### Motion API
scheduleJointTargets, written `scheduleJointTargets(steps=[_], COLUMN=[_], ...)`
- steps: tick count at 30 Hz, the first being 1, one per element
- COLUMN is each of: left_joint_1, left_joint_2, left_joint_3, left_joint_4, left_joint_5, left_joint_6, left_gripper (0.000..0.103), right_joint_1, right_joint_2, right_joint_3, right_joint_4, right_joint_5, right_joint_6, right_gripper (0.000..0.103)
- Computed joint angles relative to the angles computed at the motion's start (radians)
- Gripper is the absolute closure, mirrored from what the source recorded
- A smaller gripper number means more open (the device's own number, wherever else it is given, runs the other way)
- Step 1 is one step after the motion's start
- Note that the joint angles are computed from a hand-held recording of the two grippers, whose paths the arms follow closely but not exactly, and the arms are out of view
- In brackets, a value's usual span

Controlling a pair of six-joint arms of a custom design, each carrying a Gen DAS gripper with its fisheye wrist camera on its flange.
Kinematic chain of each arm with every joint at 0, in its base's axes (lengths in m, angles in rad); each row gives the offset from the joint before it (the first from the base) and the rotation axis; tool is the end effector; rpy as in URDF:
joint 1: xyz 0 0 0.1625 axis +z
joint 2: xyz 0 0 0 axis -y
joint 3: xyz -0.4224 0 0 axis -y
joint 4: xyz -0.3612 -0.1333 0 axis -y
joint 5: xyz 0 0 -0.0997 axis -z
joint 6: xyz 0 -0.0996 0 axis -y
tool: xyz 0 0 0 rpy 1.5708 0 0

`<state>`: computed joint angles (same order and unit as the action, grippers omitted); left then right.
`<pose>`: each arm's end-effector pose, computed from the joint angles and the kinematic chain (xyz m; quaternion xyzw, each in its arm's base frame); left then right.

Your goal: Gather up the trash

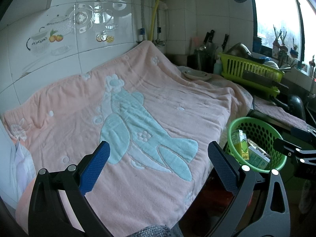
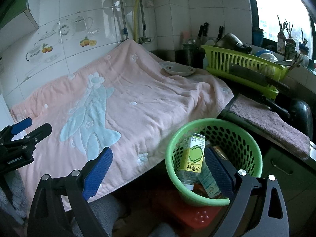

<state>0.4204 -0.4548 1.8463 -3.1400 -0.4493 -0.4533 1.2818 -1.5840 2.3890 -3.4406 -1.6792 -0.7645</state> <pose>-0.4108 -0.4279 -0.0323 0.2437 0.8089 -0.4329 0.3144 0.0092 -0.3989 0.3637 0.1759 -0.8426 0.4147 0.2952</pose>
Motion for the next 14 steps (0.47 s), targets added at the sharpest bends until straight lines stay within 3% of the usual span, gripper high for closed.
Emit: scheduleJointTargets(steps=[14], left_joint_1=[0.001], left_joint_2=[-0.001], left_joint_3=[0.000], left_joint_4=[-0.001], left_joint_5=[-0.005], left_joint_6=[0.001], left_gripper=[0.005], right_joint_1=[0.000], right_joint_2=[0.000], right_joint_3=[0.001], right_joint_4=[-0.002], right_joint_5=[0.000], right_joint_6=[-0.001], right_gripper=[0.012])
